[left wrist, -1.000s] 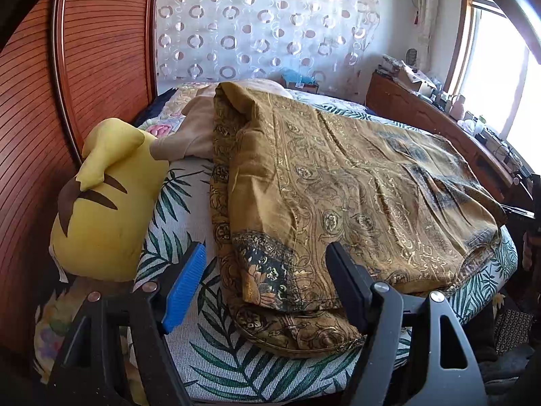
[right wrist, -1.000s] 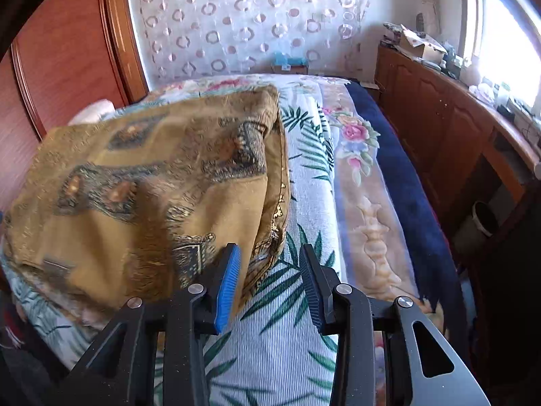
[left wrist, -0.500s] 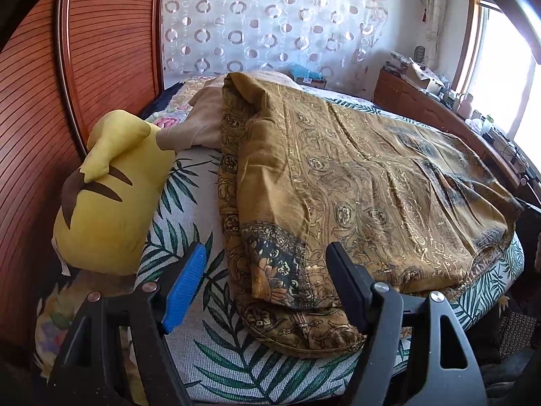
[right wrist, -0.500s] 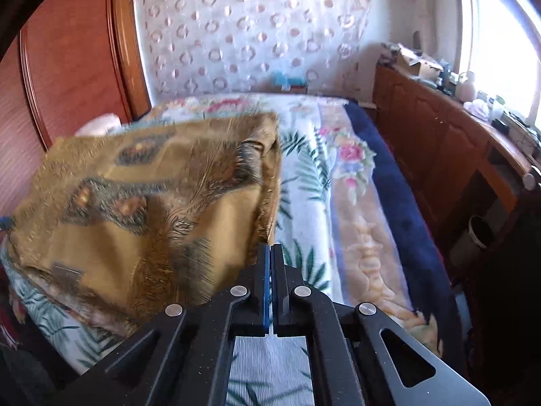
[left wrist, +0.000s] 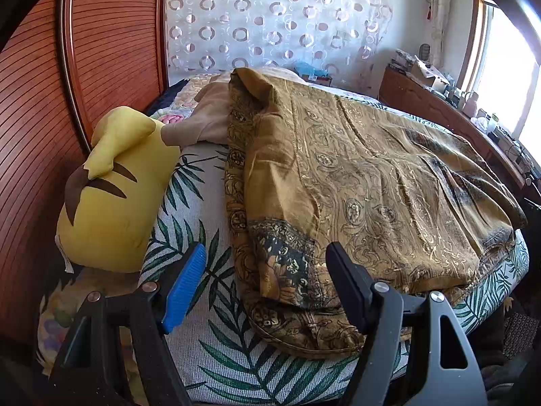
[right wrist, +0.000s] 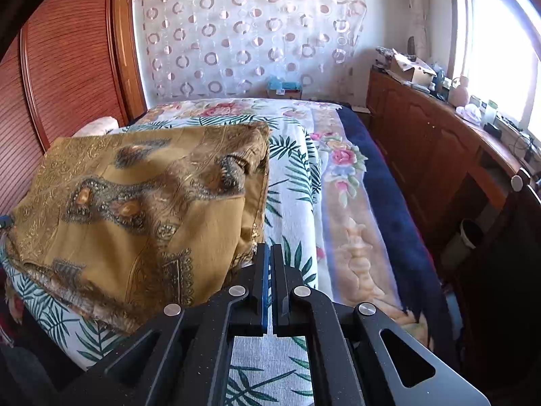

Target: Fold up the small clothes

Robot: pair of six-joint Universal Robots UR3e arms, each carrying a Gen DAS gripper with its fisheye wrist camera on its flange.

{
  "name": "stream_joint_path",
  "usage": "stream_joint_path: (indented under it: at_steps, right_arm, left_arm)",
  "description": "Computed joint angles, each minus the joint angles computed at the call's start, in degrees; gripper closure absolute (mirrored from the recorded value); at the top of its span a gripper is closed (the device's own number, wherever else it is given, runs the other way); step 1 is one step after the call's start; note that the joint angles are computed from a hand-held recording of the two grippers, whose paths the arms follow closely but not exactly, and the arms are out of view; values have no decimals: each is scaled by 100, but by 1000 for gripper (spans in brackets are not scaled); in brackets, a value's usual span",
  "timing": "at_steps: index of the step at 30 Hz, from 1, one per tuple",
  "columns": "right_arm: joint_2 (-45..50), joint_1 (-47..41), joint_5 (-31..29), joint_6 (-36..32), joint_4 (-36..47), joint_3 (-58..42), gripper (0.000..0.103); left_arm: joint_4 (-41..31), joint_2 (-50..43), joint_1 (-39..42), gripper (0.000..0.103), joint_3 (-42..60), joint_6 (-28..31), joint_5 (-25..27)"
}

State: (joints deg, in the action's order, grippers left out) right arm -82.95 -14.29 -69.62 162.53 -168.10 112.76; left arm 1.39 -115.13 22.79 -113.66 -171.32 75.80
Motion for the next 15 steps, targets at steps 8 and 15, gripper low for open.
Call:
stream_joint_path:
  at_steps: [8,15]
  right_arm:
    - [-222,273,5,74,-47,-8,93]
    - [111,1105,-40,109,146,-418,53]
  left_arm:
    - [6,-18,-14,29,-7,7,29]
    - [25,-36,-9,29,-19,-12,31]
